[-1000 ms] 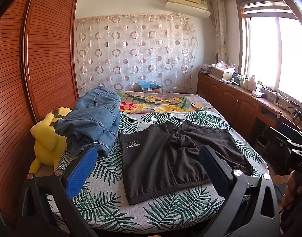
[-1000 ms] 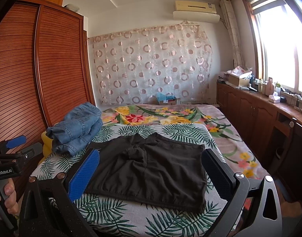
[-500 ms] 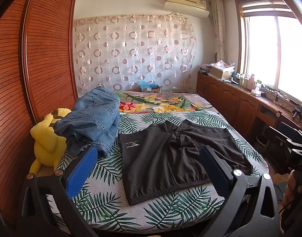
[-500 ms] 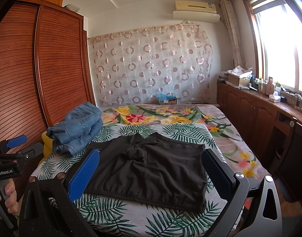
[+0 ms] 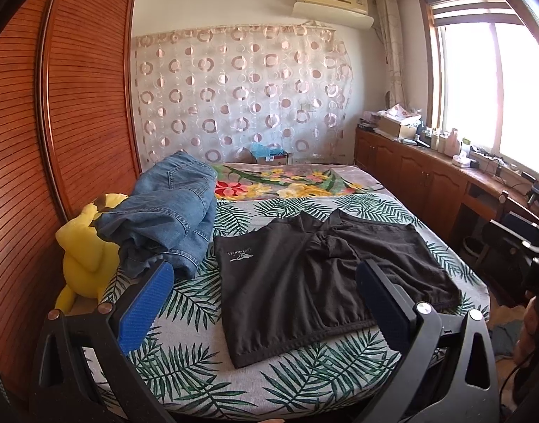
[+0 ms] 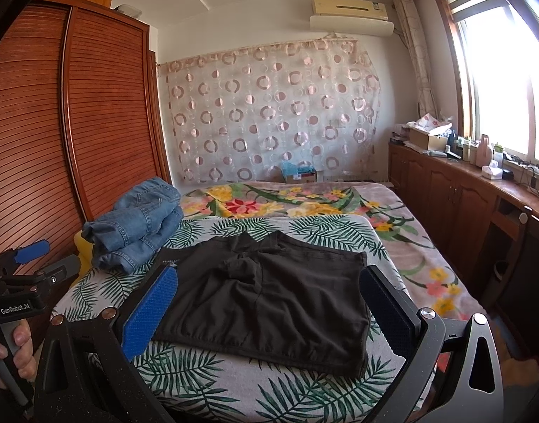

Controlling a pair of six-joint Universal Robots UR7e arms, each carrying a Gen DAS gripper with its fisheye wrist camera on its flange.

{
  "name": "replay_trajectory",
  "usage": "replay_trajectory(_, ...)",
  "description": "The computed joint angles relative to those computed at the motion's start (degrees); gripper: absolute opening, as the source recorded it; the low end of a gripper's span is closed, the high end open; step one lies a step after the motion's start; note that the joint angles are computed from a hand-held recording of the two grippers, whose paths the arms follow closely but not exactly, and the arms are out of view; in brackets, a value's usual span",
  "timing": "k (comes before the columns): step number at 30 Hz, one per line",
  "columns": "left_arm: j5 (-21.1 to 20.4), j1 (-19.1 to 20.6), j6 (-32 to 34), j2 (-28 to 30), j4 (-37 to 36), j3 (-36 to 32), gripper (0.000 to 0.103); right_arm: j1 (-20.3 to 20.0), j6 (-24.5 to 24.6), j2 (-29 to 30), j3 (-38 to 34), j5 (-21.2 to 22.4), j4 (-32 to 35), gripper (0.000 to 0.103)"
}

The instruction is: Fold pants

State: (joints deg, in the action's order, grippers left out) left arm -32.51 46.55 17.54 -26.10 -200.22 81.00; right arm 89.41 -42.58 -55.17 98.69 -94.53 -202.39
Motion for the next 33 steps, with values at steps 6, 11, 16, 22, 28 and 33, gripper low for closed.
replay_trajectory(6,-1.1,1.6,-2.0,0.5,1.7,-0.5,0.103,-0.4,0.0,0.7,-0.9,-0.7,1.1,0.103)
replay_trajectory(11,-3.4,3.3,-5.4,-0.3,7.2,0.1,0.103,-0.6,0.3,1.3,-1.9,-2.0,3.1,0.103)
replay_trajectory(16,-4.4,4.9,-7.7,0.0,11.5,-0.2,0.103,-0.8,0.7,1.8,-3.1,-2.9,4.9,0.103)
replay_trajectory(22,-6.8,6.8,-11.1,-0.5,16.6,0.0,0.103,-0.9,0.5,2.2,-4.2,-4.4,7.2,0.103)
replay_trajectory(28,-6.9,8.3,-14.4,-1.3,20.5,0.5,0.103,-1.1,0.7,2.9,-6.1,-5.9,10.6,0.103)
replay_trajectory(33,-6.2,9.0,-15.6,-2.1,22.1,1.5,0.103,-1.1,0.8,2.8,-7.0,-7.5,13.1,0.103)
